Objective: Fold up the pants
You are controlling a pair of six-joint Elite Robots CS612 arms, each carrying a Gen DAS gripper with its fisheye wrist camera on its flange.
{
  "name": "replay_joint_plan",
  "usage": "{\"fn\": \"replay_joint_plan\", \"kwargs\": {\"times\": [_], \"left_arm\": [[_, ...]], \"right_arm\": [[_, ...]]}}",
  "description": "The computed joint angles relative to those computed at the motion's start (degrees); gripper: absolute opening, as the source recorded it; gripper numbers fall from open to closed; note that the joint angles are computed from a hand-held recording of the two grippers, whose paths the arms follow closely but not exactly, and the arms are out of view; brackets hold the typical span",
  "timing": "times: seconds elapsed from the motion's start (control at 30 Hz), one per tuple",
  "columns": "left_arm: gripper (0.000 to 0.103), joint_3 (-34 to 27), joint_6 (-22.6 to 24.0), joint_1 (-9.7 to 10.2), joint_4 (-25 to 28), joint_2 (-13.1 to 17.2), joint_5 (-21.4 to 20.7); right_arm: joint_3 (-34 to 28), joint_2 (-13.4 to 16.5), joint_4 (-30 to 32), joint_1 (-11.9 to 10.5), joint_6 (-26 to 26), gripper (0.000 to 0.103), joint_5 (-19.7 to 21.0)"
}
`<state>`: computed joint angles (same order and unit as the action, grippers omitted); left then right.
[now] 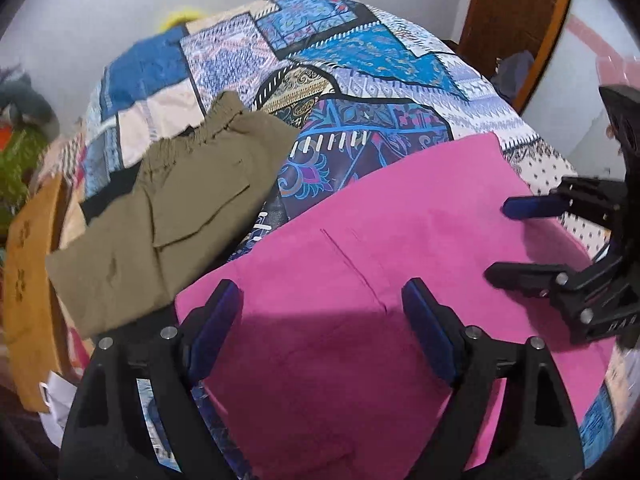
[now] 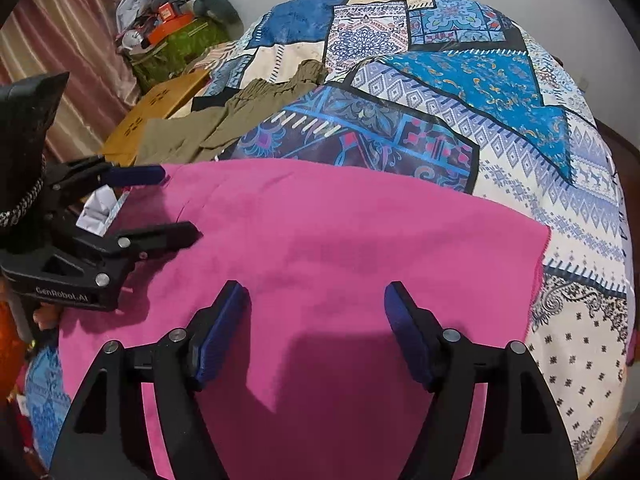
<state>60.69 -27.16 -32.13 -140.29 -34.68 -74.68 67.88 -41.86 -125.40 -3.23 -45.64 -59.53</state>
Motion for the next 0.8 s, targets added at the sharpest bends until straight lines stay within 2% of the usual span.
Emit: {"fn": "replay_joint_plan", "kwargs": {"times": [0.07, 0.17, 0.47, 0.6, 0.8], "left_arm": [[0.085, 1.4, 1.3, -0.63, -0.1, -0.8, 2.4], [0.085, 3.4, 1.8, -0.95, -1.2, -1.9, 3.6], [0.085, 9.1, -2.1, -1.62, -4.1, -5.0, 4.1], [0.085, 11.0, -3.4, -2.14, -4.9, -6.1, 5.3], [0.085, 14.8, -3.4, -3.25, -6.2, -8.1, 8.1]], "right_arm": [[0.8, -0.5, -0.4, -0.3, -0.2, 0.069, 0.0], [2.3, -1.3, -1.6, -0.9, 0.5, 0.07, 0.1], [8.6, -4.7, -6.2, -2.7, 2.6, 0.071, -0.4], [11.4, -6.1, -9.4, -3.4, 3.8, 0.071, -1.1], [14.1, -7.2, -11.6, -4.8, 7.1, 0.072, 0.5]]}}
